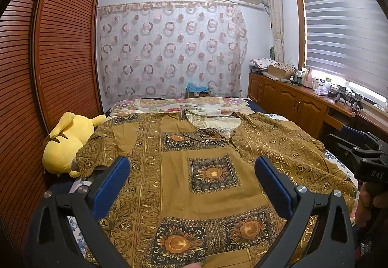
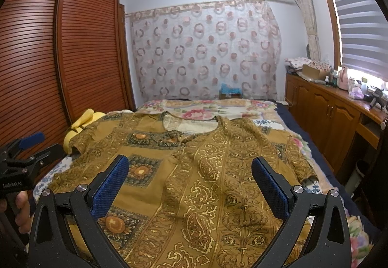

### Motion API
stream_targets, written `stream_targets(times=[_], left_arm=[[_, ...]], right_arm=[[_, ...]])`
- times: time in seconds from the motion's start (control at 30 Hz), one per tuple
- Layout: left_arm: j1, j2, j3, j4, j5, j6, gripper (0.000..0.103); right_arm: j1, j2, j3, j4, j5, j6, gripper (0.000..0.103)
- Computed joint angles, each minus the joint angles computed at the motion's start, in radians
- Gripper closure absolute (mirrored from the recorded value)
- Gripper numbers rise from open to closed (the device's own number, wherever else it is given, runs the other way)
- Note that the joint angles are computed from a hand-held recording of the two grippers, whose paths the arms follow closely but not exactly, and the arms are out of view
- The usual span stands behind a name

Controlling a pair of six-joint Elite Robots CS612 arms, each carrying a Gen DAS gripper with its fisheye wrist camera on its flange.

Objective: Fold small clothes

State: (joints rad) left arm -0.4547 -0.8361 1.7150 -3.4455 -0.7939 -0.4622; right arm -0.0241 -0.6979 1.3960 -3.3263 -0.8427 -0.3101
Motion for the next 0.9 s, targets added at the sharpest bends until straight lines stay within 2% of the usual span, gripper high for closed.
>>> stream_targets(times=[0.9], left_arm=[[-0.008,-0.005,0.0,-0.022,0.019,0.019,0.0]], right_arm=[[-0.001,-0.001,0.001,0.0,0.001,0.0,0.0]])
